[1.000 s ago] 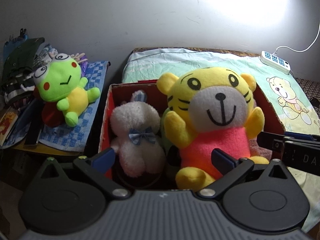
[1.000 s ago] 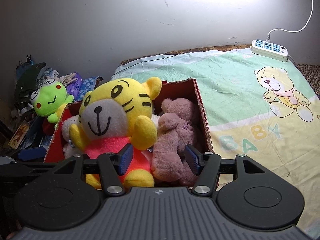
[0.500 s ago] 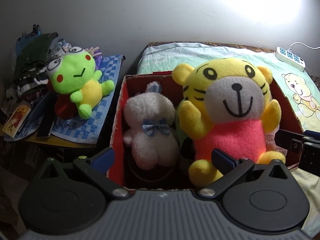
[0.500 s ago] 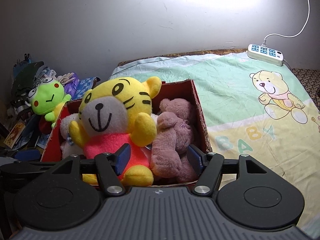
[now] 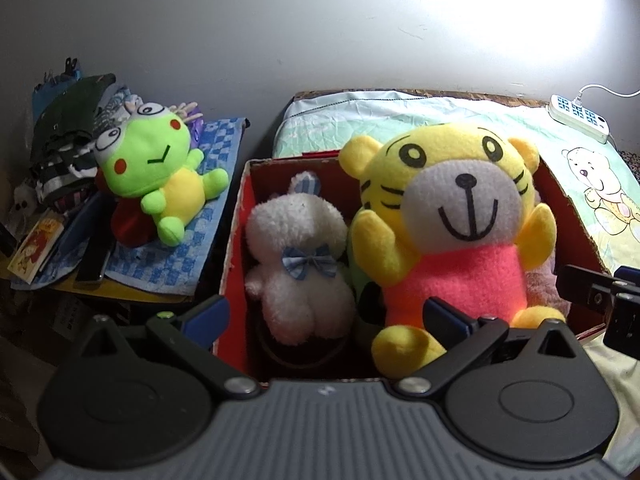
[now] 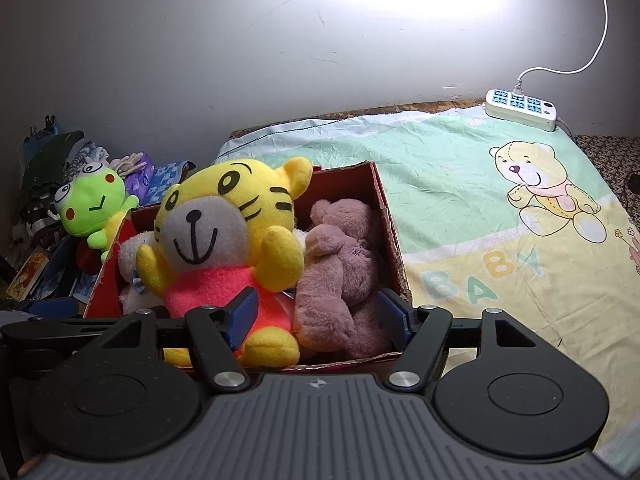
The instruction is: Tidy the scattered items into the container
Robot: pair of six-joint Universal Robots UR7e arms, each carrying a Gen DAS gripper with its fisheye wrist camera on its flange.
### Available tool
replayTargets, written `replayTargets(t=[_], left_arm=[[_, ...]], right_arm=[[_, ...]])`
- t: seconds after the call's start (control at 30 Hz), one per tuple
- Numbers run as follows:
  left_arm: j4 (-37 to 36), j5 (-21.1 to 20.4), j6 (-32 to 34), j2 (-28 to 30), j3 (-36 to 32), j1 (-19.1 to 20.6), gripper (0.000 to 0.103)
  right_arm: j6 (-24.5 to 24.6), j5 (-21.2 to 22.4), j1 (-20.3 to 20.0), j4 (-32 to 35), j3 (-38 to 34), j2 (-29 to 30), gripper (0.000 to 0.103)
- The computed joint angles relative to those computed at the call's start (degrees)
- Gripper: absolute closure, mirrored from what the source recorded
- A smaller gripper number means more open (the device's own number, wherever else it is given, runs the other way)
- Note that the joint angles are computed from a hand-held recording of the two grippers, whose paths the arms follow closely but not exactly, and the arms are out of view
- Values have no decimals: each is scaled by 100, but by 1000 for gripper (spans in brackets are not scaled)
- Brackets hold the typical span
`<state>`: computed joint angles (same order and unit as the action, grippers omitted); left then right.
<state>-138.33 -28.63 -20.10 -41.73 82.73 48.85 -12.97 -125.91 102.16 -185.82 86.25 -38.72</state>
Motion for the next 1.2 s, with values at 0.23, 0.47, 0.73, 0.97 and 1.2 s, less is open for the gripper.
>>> replayTargets(t=[0.23, 0.47, 0.73, 0.97, 1.2], left_arm=[[-36, 58, 167, 36, -13, -51, 0], [54, 195, 35, 64, -45, -71, 0], [431, 264, -266, 108, -200, -71, 0], [429, 284, -230, 158, -268, -84, 0], [556, 242, -394, 212, -342, -56, 0]], right_arm=[[60, 62, -7, 11, 15, -36, 34], [-8, 82, 6, -18, -8, -34, 34], [-100, 61, 17, -55, -79, -2, 33], [-75, 53, -13, -1, -96, -6, 33], [-69, 87, -48, 103, -127, -16, 33]])
